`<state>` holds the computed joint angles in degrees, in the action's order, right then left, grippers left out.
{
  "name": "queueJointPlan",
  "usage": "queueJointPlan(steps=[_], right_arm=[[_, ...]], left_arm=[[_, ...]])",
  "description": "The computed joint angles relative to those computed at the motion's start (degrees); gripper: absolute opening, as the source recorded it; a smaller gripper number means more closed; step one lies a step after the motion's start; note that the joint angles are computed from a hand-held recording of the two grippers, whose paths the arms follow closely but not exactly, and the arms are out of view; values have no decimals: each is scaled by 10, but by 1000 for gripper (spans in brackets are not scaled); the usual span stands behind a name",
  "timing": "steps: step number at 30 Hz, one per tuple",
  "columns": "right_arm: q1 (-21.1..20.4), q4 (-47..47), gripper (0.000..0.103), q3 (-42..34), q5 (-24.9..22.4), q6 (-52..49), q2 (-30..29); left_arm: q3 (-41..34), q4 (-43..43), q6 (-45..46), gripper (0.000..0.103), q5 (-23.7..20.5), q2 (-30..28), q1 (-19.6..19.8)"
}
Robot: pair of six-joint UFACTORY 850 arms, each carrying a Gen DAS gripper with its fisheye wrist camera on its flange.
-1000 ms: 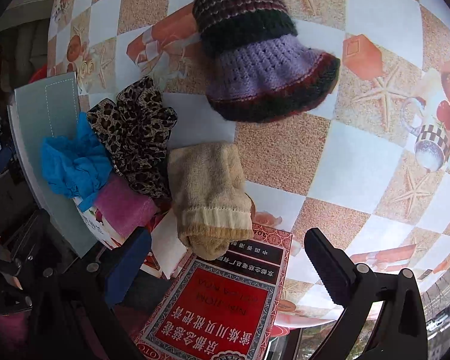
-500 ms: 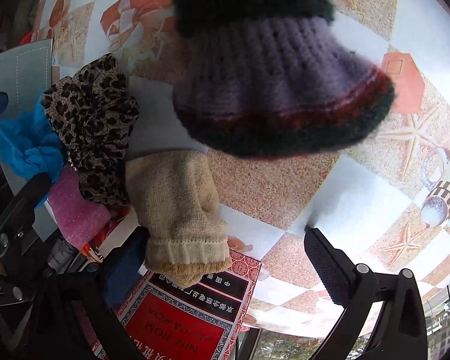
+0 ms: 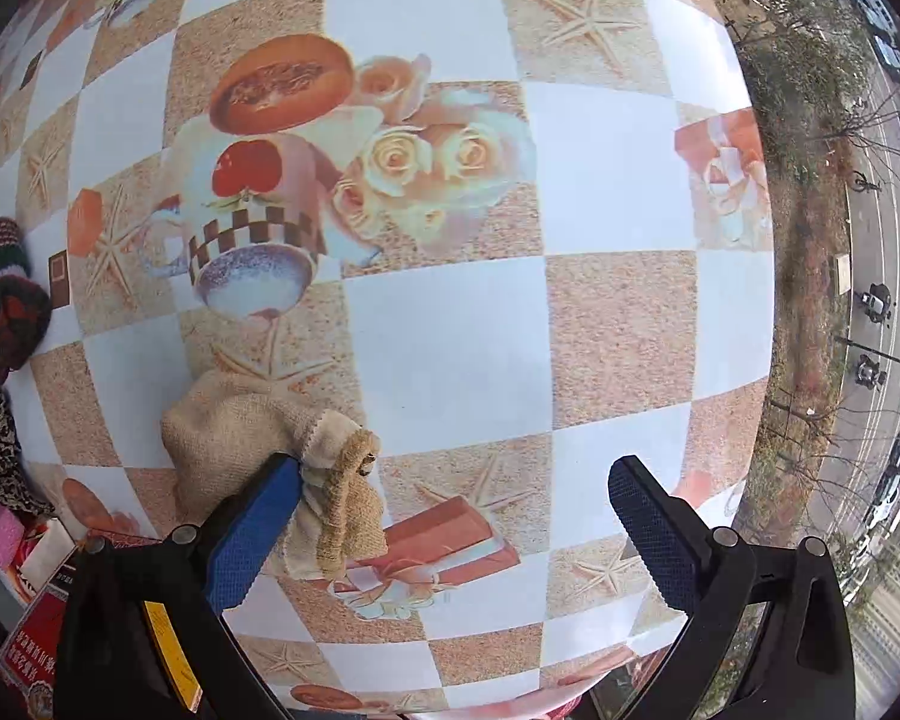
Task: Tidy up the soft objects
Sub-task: 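Grasp the purple knit hat with left gripper while right gripper grasps beige knit sock, then carry the knit hat and beige sock over the white box with both grippers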
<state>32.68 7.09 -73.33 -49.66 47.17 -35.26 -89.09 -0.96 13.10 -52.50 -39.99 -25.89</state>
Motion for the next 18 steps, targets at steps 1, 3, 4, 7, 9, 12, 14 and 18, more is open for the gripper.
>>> queueJointPlan(steps=[1,3,4,7,9,12,14,18], right_arm=[[-1,6,103,32,39,13,29],[1,46,103,86,118,2,77],[7,51,103,97,139,1,88],[29,16,103,91,150,12,86],[38,2,103,67,138,16,65],[40,-18,103,45,125,32,37],[39,2,103,46,129,23,30],[33,24,103,62,144,15,33]], left_arm=[[-11,-2,1,103,-6,-8,-3],[-30,-10,3,103,-13,-21,-10],[-44,-14,2,103,-18,-31,-14],[-70,-17,-6,103,-25,-55,-23],[-88,-6,-17,103,-28,-73,-32],[-102,7,-31,103,-36,-95,-41],[-109,9,-42,103,-35,-105,-44],[-129,7,-64,103,-35,-129,-48]])
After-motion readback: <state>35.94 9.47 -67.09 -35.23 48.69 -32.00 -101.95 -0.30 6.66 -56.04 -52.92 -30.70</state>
